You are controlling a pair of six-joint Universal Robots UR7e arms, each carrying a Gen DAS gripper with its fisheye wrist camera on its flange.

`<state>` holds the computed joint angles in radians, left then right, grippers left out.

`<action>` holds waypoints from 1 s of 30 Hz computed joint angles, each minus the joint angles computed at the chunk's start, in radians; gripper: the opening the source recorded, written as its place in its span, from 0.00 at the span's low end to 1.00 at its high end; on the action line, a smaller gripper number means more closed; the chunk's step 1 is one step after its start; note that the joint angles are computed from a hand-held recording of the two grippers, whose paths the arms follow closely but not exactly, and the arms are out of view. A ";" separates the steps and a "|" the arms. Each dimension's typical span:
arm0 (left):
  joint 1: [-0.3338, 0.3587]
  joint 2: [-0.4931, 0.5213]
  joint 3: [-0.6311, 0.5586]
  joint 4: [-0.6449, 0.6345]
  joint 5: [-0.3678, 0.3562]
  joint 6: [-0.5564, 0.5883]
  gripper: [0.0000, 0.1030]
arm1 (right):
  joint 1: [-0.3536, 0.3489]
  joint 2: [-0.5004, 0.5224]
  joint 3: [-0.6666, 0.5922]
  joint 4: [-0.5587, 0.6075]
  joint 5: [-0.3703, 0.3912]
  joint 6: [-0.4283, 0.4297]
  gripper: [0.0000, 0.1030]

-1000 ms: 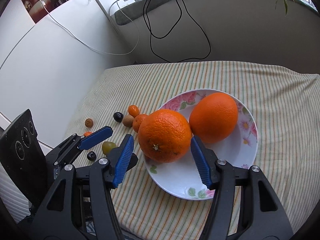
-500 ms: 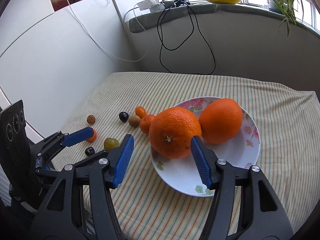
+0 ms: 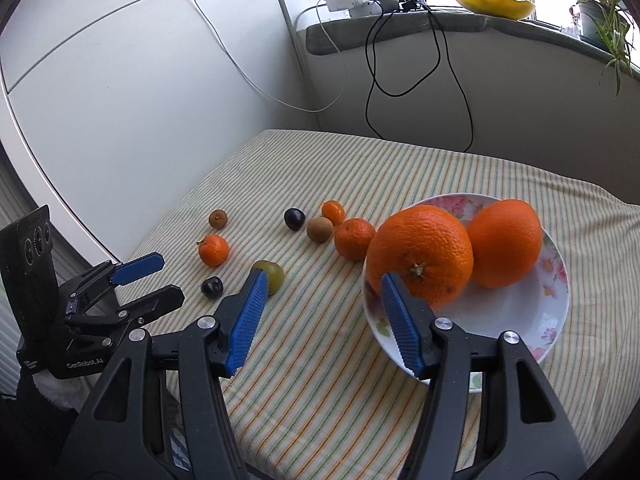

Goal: Organize fruits
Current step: 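Grasp the greenish-yellow fruit with the right gripper while the left gripper grasps the dark plum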

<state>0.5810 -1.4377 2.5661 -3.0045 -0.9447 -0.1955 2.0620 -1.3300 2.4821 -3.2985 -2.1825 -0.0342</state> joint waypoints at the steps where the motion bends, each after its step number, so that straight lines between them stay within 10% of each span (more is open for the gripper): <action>1: 0.006 -0.009 0.005 0.008 -0.002 -0.003 0.68 | 0.002 0.007 -0.002 0.001 0.003 -0.006 0.60; 30: 0.113 0.080 -0.007 -0.042 -0.024 -0.038 0.43 | -0.029 0.289 -0.136 0.010 0.020 -0.113 0.47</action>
